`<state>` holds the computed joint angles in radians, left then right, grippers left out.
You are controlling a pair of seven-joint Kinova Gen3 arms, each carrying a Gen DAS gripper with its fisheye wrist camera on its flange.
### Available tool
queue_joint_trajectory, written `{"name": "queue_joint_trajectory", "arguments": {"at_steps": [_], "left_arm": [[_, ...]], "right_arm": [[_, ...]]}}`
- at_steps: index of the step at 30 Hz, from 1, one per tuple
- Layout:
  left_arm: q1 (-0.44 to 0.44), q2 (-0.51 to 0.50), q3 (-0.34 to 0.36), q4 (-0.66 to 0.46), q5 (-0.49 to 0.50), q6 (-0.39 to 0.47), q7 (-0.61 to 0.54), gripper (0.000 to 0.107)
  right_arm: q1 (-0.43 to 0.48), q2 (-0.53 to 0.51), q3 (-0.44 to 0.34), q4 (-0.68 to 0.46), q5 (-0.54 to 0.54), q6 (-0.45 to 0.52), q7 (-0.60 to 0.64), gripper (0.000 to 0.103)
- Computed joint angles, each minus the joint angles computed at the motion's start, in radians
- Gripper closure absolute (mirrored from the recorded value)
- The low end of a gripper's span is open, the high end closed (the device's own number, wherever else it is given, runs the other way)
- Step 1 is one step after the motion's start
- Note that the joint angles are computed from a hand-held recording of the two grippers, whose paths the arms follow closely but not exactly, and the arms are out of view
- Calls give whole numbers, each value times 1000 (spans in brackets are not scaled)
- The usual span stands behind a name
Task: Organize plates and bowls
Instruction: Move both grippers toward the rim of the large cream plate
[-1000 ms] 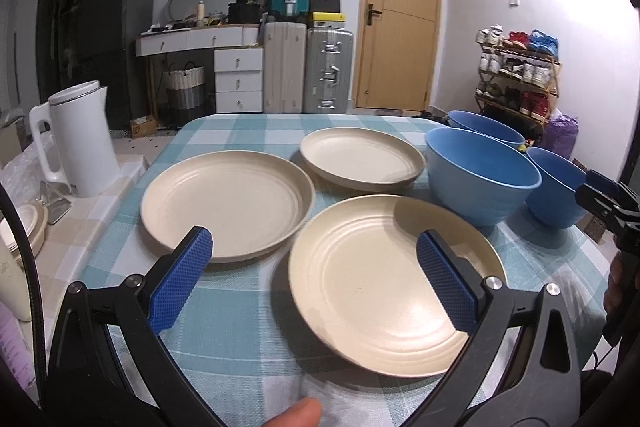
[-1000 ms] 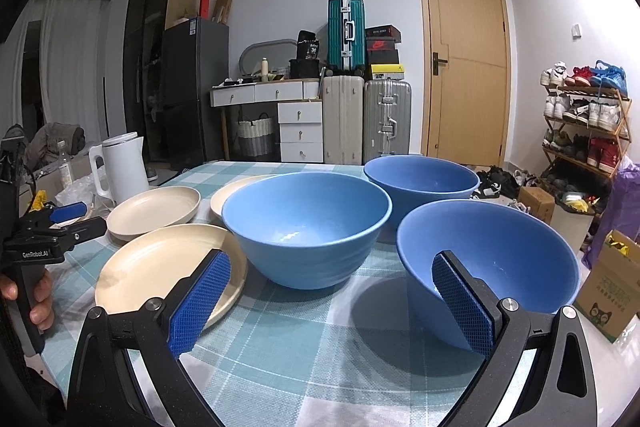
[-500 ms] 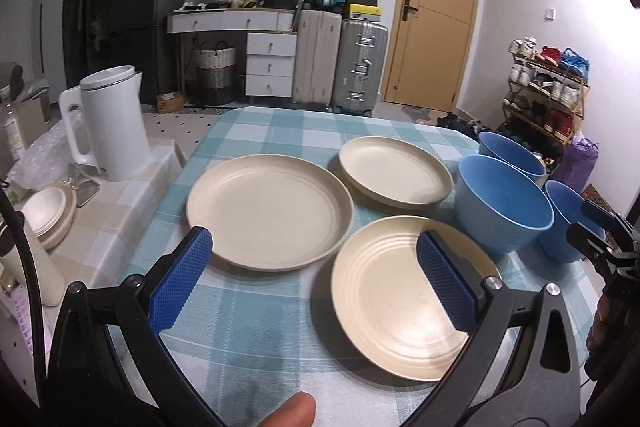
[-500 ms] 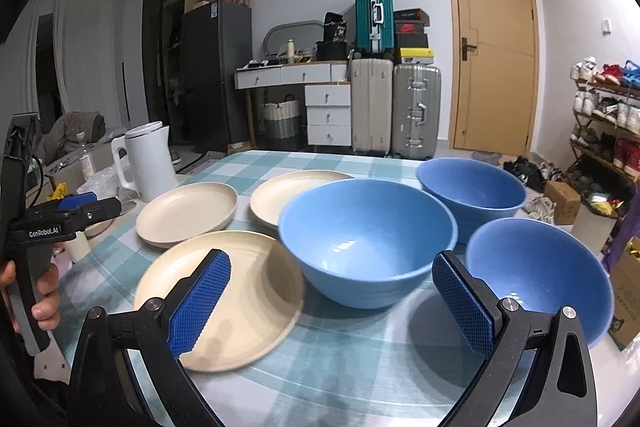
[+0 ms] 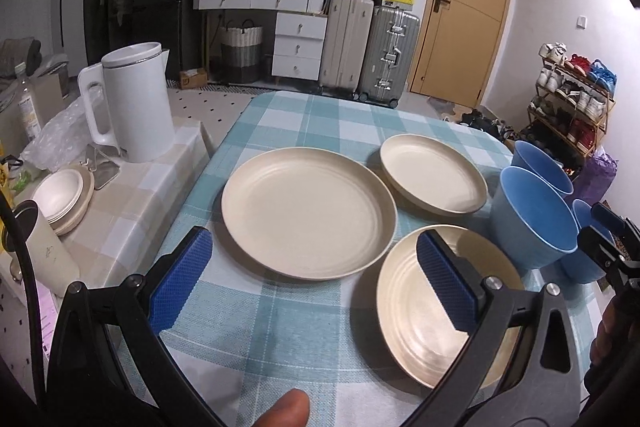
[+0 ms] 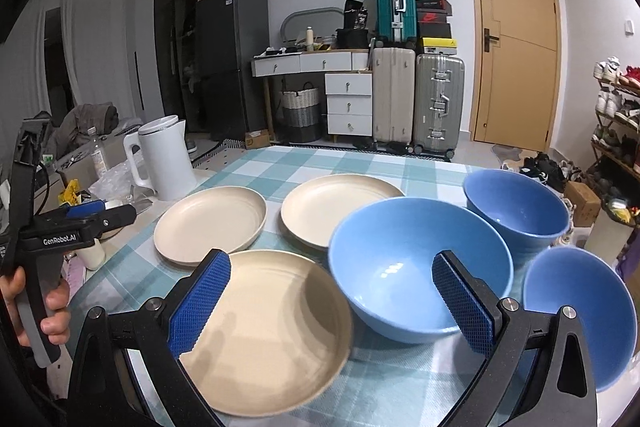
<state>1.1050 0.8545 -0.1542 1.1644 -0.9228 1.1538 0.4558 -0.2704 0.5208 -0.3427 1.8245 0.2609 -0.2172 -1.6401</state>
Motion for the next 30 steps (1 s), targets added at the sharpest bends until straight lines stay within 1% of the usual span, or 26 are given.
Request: {"name": "queue_joint_trajectory", "arguments": {"at_steps": [3,5,8,10,14,17,19,21,24,26,30], "left_arm": [[-26,-8,9,1,20,-6,-23,6],[-38,-5,8,-2,25,-9,-34,6],[-53,-8,6,5,36,-17,-44,6],[-69,-15,9,17,45,-35,-52,6],[-87,-30,-2,52,42,-71,-44,6],[-105,-50,-7,98,44,-118,-7,6],[-112,-61,-10,128,40,-144,14,6],[-121,-64,-7,139,46,-145,20,6],[-129,-71,-6,173,43,-173,42,6],[-142,-67,-1,176,52,-177,37,6],[-159,-59,4,189,63,-206,23,6]], "right_arm": [[-18,13,-1,-45,-2,45,4,0],[-15,24,-22,-78,-5,85,9,0],[-40,40,-17,-122,-26,122,34,0],[-65,48,-3,-146,-46,144,53,0],[-91,66,-3,-205,-83,206,97,0],[-110,83,-2,-250,-110,242,135,0],[-145,93,26,-280,-130,265,156,0],[-170,105,46,-307,-148,288,174,0],[-194,125,57,-349,-174,320,200,0],[-201,142,56,-382,-188,346,220,0],[-257,173,108,-445,-216,394,226,0]]}}
